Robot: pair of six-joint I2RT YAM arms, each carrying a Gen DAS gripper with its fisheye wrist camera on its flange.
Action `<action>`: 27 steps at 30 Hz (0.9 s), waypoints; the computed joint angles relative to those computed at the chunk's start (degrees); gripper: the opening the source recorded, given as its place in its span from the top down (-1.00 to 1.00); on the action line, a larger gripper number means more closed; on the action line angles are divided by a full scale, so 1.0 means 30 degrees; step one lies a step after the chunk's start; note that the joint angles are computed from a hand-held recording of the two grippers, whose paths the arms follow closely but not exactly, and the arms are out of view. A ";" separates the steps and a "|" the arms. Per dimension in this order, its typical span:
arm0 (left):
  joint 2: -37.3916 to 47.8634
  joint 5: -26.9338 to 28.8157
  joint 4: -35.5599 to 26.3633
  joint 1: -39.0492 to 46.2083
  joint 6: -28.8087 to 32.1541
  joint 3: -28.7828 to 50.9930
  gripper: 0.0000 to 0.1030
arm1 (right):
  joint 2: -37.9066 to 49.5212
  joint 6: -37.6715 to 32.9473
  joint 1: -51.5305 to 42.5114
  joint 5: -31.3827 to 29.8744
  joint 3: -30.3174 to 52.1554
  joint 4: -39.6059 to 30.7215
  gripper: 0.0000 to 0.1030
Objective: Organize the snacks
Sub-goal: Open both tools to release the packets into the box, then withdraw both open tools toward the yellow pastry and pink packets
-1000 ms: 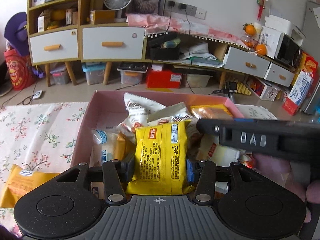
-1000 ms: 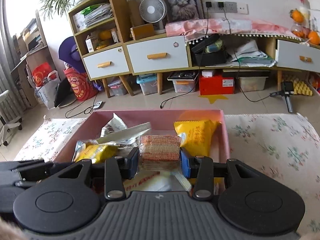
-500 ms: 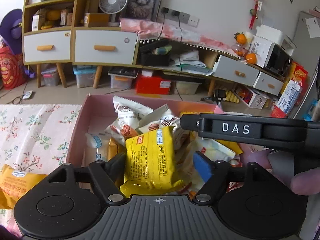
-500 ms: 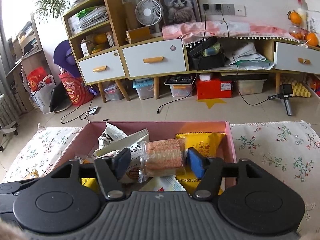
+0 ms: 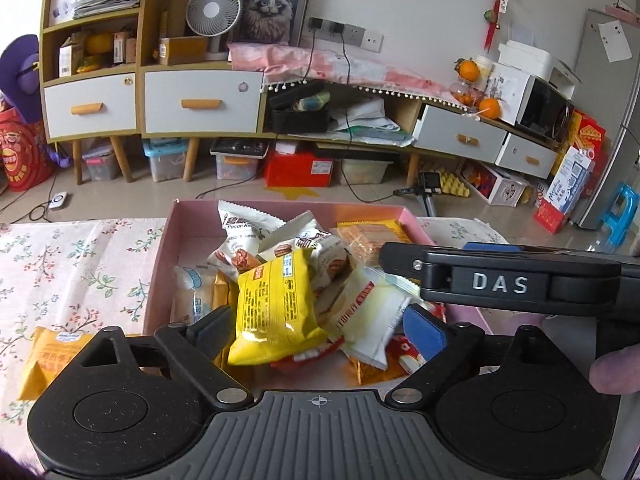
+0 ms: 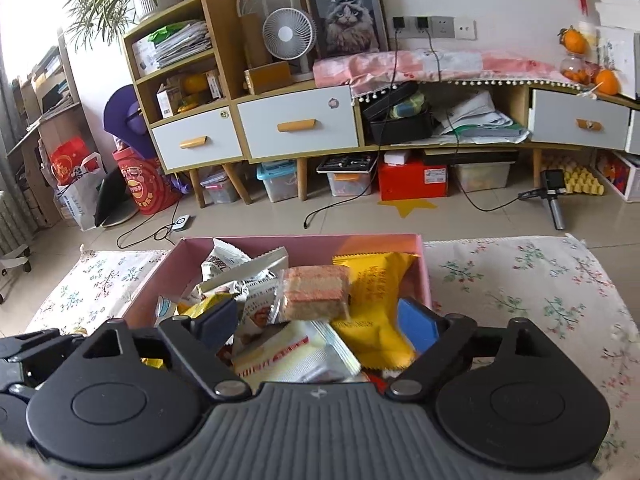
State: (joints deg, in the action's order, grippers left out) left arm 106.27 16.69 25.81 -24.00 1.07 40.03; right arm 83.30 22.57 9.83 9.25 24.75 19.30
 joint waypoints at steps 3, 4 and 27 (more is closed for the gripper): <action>-0.0964 -0.0109 -0.0400 0.0007 0.0213 -0.0617 -0.83 | -0.1112 0.0091 0.0170 0.0386 -0.0366 -0.0755 -0.79; -0.1242 -0.0172 -0.0551 0.0009 0.0273 -0.0792 -0.84 | -0.1470 0.0139 0.0224 0.0458 -0.0462 -0.1040 -0.81; -0.6496 0.0043 -0.3852 0.1794 0.2048 -0.4517 -0.91 | -0.6469 0.2962 0.5066 0.3866 -0.2014 -0.6506 -0.99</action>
State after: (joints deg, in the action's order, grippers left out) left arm 86.78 16.82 14.25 -18.62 7.21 26.48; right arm 63.89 31.46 25.03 20.85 18.70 -0.22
